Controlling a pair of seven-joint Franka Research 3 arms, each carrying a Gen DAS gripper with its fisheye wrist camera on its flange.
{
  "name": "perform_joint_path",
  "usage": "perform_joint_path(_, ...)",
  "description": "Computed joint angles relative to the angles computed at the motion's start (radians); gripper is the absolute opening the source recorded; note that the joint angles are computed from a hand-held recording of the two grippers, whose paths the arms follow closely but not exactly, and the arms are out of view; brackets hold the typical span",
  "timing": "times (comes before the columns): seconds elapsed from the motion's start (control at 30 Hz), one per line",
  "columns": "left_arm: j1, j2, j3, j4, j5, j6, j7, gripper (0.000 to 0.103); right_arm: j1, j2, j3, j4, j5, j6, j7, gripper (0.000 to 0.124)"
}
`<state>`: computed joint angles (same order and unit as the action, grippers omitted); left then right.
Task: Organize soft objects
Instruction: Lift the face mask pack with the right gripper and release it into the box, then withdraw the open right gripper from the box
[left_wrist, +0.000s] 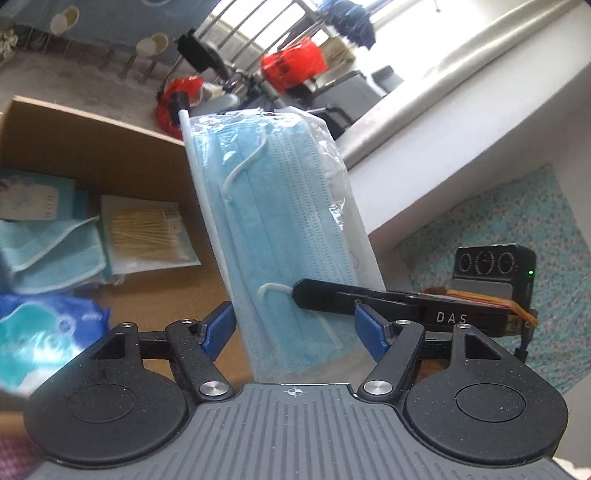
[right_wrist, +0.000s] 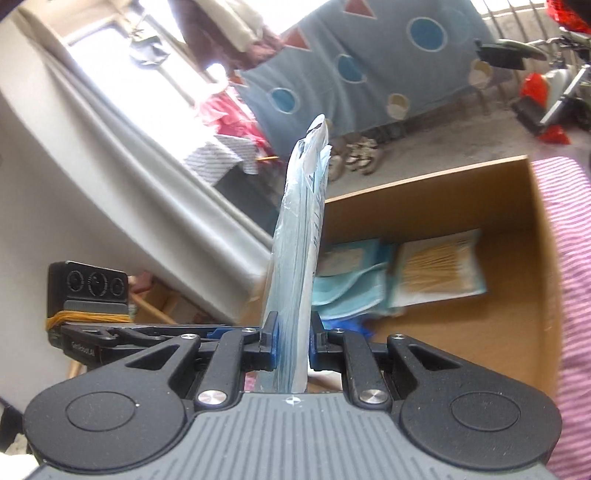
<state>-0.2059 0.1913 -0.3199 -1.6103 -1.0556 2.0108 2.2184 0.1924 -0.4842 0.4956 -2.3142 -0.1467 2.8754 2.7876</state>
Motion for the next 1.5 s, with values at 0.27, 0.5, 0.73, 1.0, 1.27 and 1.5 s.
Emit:
perform_joint_path(0.27, -0.088, 0.25, -0.05, 0.225, 0.268, 0.057, -0.22, 0.072, -0.042, 0.074, -0.068, 0.052, -0.106, -0.313, -0.117, 0.052)
perform_joint_path(0.5, -0.027, 0.188, -0.096, 0.139, 0.271, 0.11, -0.169, 0.073, -0.054, 0.124, 0.015, 0.176, -0.404, -0.644, -0.057, 0.063)
perform_joint_path(0.73, 0.036, -0.059, -0.041, -0.106, 0.038, 0.223, 0.037, 0.085, 0.05, 0.223, -0.046, 0.287, -0.41, -0.654, -0.104, 0.05)
perform_joint_path(1.0, 0.01, -0.215, 0.091, -0.286, -0.11, 0.268, 0.177, 0.096, 0.196, 0.53, -0.178, 0.529, -0.14, -0.638, -0.448, 0.043)
perform_joint_path(1.27, 0.014, -0.209, 0.134, -0.306, -0.159, 0.242, 0.209, 0.096, 0.278, 0.776, -0.248, 0.806, 0.022, -0.911, -0.723, 0.042)
perform_joint_path(1.5, 0.031, -0.198, 0.134, -0.315, -0.181, 0.217, 0.223, 0.096, 0.352, 0.767, -0.361, 0.799, -0.022, -0.972, -0.681, 0.043)
